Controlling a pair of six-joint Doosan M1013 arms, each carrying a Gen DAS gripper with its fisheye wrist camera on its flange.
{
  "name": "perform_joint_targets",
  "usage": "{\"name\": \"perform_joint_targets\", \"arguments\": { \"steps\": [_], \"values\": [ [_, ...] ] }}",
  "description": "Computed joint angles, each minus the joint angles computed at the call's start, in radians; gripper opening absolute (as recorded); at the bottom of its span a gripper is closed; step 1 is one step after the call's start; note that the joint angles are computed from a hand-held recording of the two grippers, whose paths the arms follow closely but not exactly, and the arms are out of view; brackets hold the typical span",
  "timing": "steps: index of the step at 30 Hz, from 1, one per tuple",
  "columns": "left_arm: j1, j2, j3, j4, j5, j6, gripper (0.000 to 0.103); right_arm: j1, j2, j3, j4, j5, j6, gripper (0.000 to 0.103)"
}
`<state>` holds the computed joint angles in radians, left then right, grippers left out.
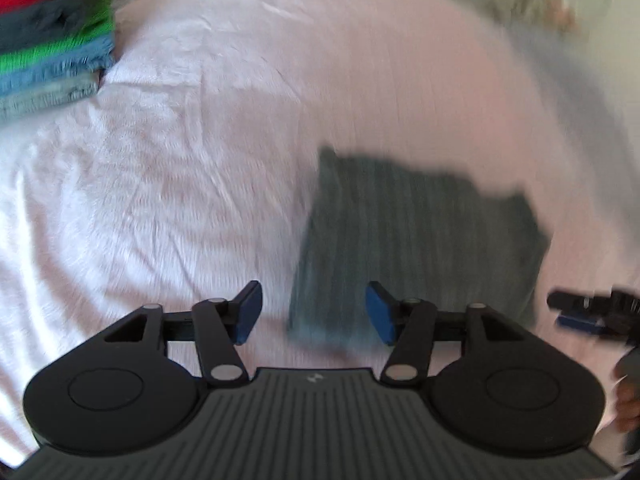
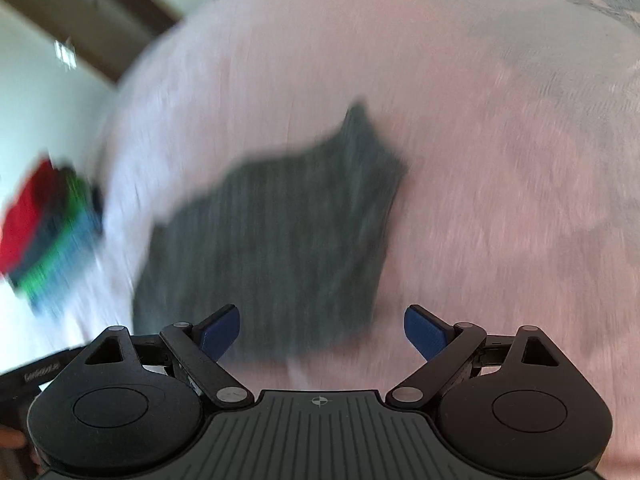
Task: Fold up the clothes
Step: 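Grasp the folded shorts edges with both grippers and lift them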
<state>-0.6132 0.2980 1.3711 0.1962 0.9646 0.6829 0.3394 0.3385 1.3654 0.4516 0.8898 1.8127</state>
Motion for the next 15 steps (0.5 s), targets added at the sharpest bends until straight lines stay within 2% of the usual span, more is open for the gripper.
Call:
{"name": "perform_joint_targets", "arguments": {
  "steps": [2,5,8,11,12,14,15],
  "values": [
    [0.051,-0.008,0.035,-0.101,-0.101,0.014,0.053,-0.038,0.012,0.014,0.130,-0.032,-0.070,0.092],
    [0.120,0.000,0.077,-0.323,-0.205,0.117,0.048,-0.085,0.052,0.017,0.303,0.007,-0.134,0.091],
    [0.173,0.008,0.136,-0.645,-0.328,0.284,0.047,-0.108,0.086,0.022,0.432,0.046,-0.222,0.091],
    [0.196,0.025,0.162,-0.875,-0.380,0.435,0.045,-0.119,0.113,0.025,0.574,0.058,-0.326,0.089],
    [0.198,0.036,0.159,-0.911,-0.382,0.463,0.045,-0.119,0.123,0.024,0.618,0.061,-0.360,0.077],
    [0.203,0.057,0.152,-0.975,-0.384,0.515,0.045,-0.115,0.147,0.005,0.662,0.072,-0.390,0.070],
    [0.205,0.067,0.146,-1.007,-0.383,0.536,0.045,-0.112,0.160,-0.006,0.680,0.078,-0.402,0.070]
  ]
}}
